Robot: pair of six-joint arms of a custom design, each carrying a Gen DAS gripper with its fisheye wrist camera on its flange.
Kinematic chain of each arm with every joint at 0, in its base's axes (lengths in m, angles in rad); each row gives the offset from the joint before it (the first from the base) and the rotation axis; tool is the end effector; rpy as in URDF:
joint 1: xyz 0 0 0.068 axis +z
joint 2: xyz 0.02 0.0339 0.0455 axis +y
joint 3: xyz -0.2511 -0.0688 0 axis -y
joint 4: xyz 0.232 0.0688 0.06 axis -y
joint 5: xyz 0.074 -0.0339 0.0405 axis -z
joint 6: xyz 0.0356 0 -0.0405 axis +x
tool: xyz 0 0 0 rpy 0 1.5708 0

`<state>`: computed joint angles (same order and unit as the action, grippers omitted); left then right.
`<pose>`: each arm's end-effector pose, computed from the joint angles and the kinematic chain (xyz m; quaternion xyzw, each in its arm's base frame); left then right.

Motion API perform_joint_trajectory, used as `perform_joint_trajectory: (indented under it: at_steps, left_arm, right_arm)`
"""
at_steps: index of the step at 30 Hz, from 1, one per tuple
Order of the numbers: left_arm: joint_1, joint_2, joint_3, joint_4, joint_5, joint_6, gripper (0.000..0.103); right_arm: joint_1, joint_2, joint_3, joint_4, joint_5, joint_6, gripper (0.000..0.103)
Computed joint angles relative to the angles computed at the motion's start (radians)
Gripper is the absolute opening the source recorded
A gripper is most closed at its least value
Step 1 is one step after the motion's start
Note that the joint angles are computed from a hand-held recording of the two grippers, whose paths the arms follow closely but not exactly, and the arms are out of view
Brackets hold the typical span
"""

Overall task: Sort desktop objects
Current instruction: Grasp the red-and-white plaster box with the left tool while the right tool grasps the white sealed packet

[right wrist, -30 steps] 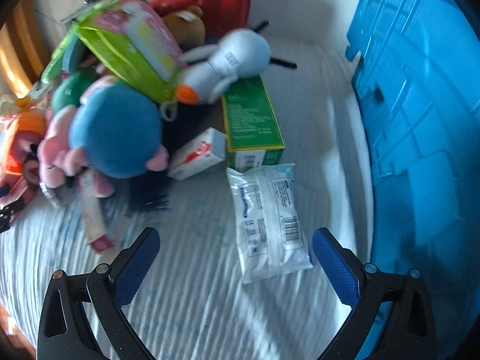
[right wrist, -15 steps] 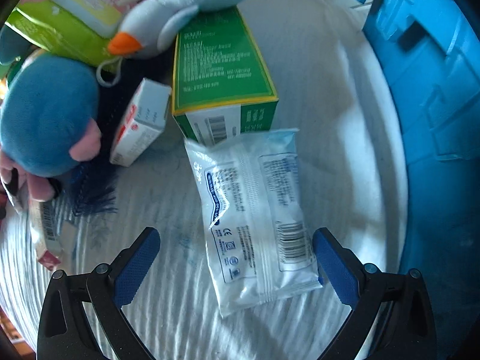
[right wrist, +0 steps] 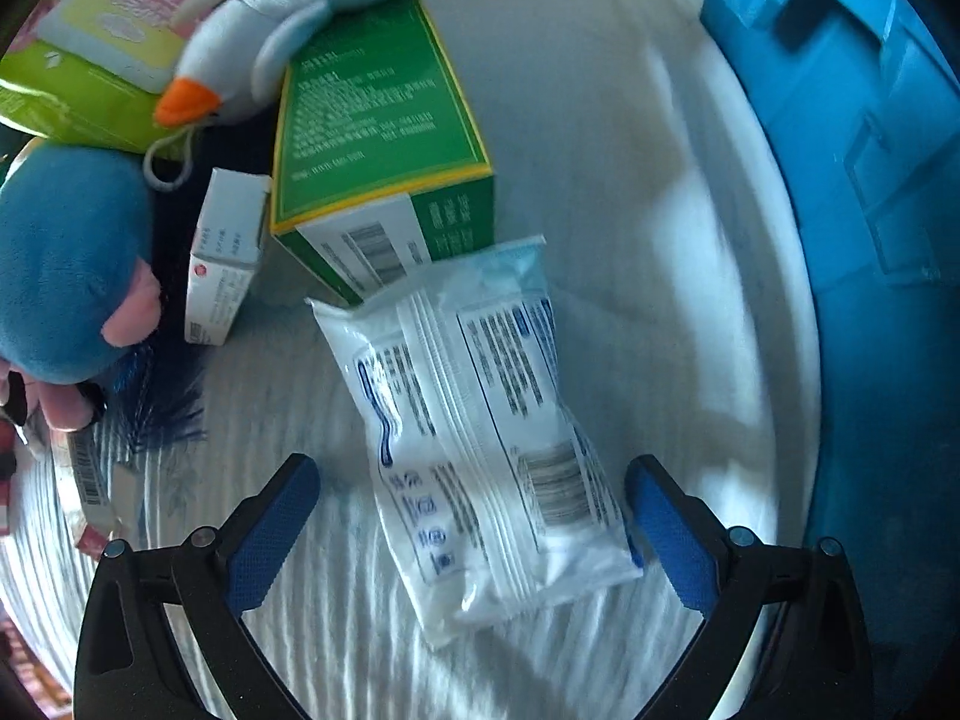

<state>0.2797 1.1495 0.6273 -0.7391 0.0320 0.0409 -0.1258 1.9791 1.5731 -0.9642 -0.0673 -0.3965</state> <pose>0.1750 0.0491 0.1746 -0.1152 0.9812 0.0090 0.1547 0.3757 -0.0451 0.2001 -0.1375 0.9849 0.0065 0.1053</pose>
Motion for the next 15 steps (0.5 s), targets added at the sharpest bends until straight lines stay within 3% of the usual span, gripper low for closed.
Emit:
perform_joint_trajectory:
  at_steps: [2, 4, 5, 6, 7, 10, 15]
  left_arm:
    - [0.009, -0.038, -0.011, -0.027, 0.002, 0.005, 0.063]
    - [0.017, -0.066, -0.016, -0.057, 0.001, 0.01, 0.052]
    - [0.02, -0.084, -0.02, -0.074, -0.004, 0.007, 0.051]
    - [0.023, -0.1, -0.025, -0.089, -0.007, 0.002, 0.049]
    - [0.028, -0.119, -0.032, -0.103, -0.005, 0.0, 0.049]
    - [0.021, -0.2, -0.063, -0.152, -0.019, -0.023, 0.049]
    - [-0.022, -0.43, -0.083, -0.323, -0.044, -0.079, 0.048]
  right_arm:
    - [-0.002, -0.033, -0.03, 0.026, 0.006, -0.018, 0.103]
    - [-0.009, -0.039, -0.024, 0.011, -0.008, -0.028, 0.096]
    - [-0.014, -0.044, -0.018, -0.002, -0.025, -0.028, 0.085]
    - [-0.015, -0.065, -0.02, -0.005, -0.029, -0.028, 0.066]
    - [-0.014, -0.077, -0.019, -0.016, -0.031, -0.03, 0.063]
    - [-0.017, -0.134, -0.05, -0.032, -0.049, -0.046, 0.061]
    - [-0.044, -0.287, -0.128, -0.067, -0.107, -0.082, 0.06]
